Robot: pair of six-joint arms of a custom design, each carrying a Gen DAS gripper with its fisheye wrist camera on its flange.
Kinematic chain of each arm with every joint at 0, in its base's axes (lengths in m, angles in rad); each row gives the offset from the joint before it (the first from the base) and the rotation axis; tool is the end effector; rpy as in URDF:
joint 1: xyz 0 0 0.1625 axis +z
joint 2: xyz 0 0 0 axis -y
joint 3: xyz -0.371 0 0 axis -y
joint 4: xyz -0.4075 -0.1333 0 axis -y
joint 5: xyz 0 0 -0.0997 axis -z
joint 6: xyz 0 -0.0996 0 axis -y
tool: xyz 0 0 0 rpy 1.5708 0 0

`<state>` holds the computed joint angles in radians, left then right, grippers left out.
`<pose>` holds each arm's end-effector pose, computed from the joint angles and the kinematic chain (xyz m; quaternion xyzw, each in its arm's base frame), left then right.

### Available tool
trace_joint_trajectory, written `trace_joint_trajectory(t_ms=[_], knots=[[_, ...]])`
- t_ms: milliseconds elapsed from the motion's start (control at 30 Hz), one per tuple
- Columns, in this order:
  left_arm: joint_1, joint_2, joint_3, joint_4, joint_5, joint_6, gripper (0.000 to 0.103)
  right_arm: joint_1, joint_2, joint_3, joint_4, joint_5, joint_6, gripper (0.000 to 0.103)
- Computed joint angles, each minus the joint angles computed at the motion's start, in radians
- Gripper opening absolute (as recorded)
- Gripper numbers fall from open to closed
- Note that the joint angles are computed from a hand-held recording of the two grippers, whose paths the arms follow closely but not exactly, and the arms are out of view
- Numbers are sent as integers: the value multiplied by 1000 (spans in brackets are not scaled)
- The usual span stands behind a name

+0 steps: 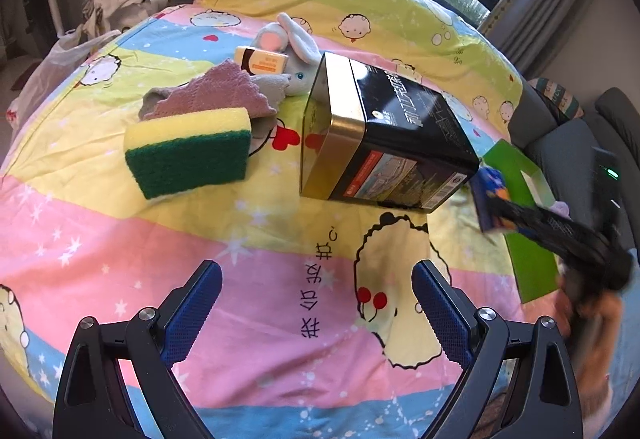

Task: Organize soft objects
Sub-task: 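Close the right gripper around the blue Tempo tissue pack, then lift the tissue pack and carry it toward the green box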

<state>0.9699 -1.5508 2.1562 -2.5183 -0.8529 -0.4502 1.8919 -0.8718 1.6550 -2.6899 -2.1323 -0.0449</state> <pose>-0.0970 -0.4931 0.2643 0.0098 0.9245 -0.3115 0.2195 0.2811 -0.5909 0.1123 0.1269 -0.9399 0.1967 0.2485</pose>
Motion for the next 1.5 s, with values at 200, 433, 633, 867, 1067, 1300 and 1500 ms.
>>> trace_joint_trajectory(t_ms=[200, 433, 633, 867, 1067, 1300, 1500], knots=[[-3, -18, 18, 20, 16, -10, 96, 38, -35, 113, 23, 64, 24, 51], [10, -60, 47, 52, 1, -31, 96, 35, 7, 119, 92, 88, 119, 54], [5, -76, 64, 66, -18, -30, 96, 37, -39, 170, 8, 139, 156, 68], [-1, -37, 53, 34, -136, 2, 85, 33, -80, 205, -56, 183, 165, 62], [-12, 41, 24, 40, -218, 28, 62, 16, -89, 208, -28, 207, 168, 40], [-20, 100, 2, 47, -223, 25, 57, -8, -82, 191, 21, 225, 175, 42], [-2, 117, -11, 29, -253, 37, 41, -36, -60, 172, 60, 252, 182, 42]])
